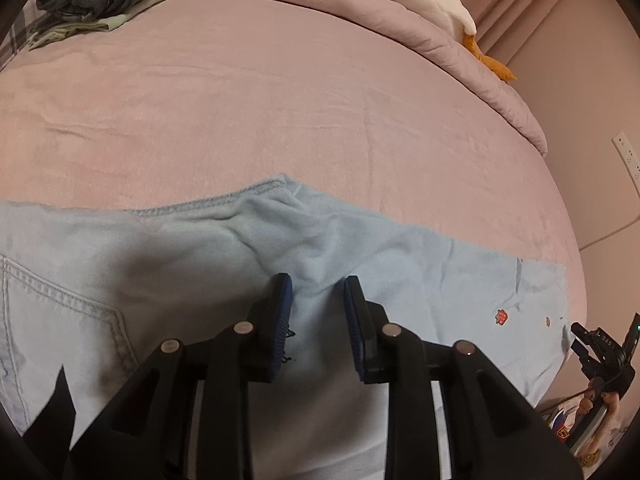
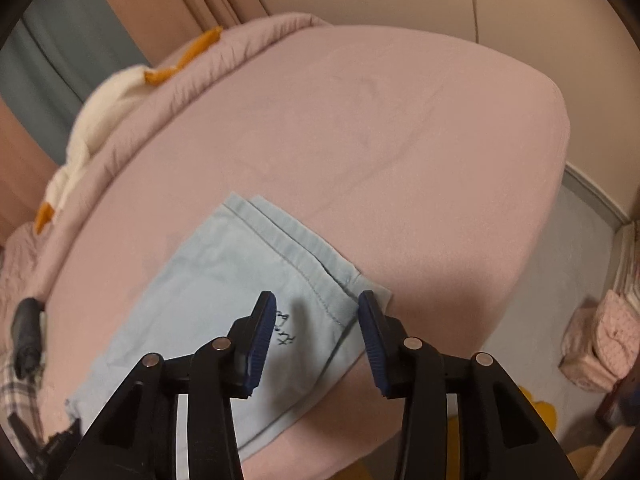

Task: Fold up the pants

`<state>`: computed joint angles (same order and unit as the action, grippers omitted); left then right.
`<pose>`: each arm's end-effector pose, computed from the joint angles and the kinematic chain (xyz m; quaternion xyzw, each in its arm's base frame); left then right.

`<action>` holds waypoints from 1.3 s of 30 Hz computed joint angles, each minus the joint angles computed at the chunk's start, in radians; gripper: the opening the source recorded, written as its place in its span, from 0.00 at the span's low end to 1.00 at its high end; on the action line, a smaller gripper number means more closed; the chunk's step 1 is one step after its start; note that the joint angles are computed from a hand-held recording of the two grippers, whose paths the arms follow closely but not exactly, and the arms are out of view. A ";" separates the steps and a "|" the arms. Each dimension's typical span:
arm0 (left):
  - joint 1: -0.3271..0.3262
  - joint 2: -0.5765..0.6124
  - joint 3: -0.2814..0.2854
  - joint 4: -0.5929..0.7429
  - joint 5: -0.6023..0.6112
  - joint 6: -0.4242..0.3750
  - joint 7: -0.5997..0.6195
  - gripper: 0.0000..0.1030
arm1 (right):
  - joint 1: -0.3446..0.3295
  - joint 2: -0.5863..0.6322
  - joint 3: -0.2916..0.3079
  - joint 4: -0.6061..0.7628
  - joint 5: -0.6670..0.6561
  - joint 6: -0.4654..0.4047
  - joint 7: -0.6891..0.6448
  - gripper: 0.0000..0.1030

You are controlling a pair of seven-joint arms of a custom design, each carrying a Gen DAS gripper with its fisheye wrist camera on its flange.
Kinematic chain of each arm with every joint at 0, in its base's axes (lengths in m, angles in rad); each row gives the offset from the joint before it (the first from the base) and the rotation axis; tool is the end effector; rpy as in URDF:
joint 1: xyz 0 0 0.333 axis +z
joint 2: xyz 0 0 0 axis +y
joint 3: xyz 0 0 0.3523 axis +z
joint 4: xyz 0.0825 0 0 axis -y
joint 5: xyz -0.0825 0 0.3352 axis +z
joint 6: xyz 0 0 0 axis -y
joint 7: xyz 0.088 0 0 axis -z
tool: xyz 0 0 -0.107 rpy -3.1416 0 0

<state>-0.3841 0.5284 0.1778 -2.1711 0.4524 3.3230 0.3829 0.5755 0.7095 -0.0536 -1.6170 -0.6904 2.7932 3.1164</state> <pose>0.5662 -0.1762 0.2881 -0.8101 0.5034 -0.2856 0.0933 0.5980 0.3877 0.3125 -0.5273 0.7974 -0.1418 0.2570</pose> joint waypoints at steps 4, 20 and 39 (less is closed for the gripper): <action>0.032 -0.012 -0.036 -0.005 0.006 -0.011 0.003 0.27 | 0.008 0.016 -0.033 -0.010 -0.027 0.081 0.063 0.41; 0.066 -0.059 -0.123 -0.021 0.086 -0.088 0.024 0.52 | 0.040 0.039 -0.042 0.065 -0.111 -0.106 0.095 0.06; -0.112 -0.140 0.080 -0.152 0.039 0.061 0.010 0.68 | 0.061 0.047 -0.136 -0.007 -0.182 0.185 0.346 0.14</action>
